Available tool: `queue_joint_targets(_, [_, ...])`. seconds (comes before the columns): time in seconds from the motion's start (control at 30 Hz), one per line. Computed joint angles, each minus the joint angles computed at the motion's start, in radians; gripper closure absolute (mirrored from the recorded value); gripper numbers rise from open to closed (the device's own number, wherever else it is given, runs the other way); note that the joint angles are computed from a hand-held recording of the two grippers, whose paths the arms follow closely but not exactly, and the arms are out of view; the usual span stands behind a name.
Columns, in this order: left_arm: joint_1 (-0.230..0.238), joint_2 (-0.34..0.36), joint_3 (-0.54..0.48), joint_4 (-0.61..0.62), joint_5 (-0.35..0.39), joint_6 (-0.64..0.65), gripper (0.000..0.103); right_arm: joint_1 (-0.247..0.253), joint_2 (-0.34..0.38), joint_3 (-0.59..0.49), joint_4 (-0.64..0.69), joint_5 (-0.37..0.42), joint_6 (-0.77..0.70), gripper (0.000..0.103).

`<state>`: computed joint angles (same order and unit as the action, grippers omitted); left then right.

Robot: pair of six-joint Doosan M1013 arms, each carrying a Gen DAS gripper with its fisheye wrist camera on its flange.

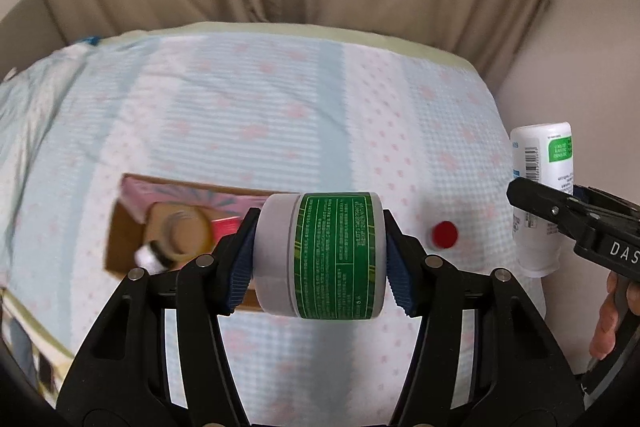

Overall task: Organize rigid objects
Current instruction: 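Carry jar and pill bottle into the cardboard box and release both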

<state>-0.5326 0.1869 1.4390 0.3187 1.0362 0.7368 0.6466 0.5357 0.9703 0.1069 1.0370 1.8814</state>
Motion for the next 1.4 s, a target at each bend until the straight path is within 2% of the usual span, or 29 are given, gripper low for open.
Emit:
queue_joint_targets(0.13, [0.037,-0.063,0.063,0.008,-0.008,0.018,0.05,0.043,0.023,-0.042,-0.005,0.005,0.004,0.055])
queue_joint_targets(0.23, [0.082,-0.105,0.109,-0.02,-0.037,0.065,0.05,0.078,0.048,-0.079,-0.015,0.015,0.032,0.055])
queue_joint_targets(0.33, [0.134,-0.136,0.149,-0.076,-0.071,0.147,0.05,0.111,0.076,-0.118,-0.037,0.03,0.085,0.055])
queue_joint_targets(0.5, [0.247,-0.155,0.191,-0.212,-0.093,0.381,0.05,0.166,0.143,-0.207,-0.092,0.075,0.236,0.055])
queue_joint_targets(0.7, [0.352,-0.113,0.204,-0.355,-0.078,0.625,0.05,0.199,0.243,-0.324,-0.089,0.145,0.406,0.055])
queue_joint_targets(0.87, [0.401,-0.057,0.208,-0.383,-0.072,0.722,0.05,0.21,0.327,-0.426,-0.066,0.208,0.471,0.055])
queue_joint_targets(1.03, [0.426,-0.009,0.211,-0.37,-0.073,0.72,0.05,0.207,0.414,-0.528,-0.04,0.27,0.48,0.055])
queue_joint_targets(1.27, [0.457,0.068,0.225,-0.377,-0.105,0.741,0.05,0.189,0.527,-0.621,0.026,0.283,0.487,0.055])
queue_joint_targets(1.4, [0.454,0.098,0.22,-0.357,-0.098,0.761,0.05,0.188,0.607,-0.742,0.043,0.347,0.485,0.055])
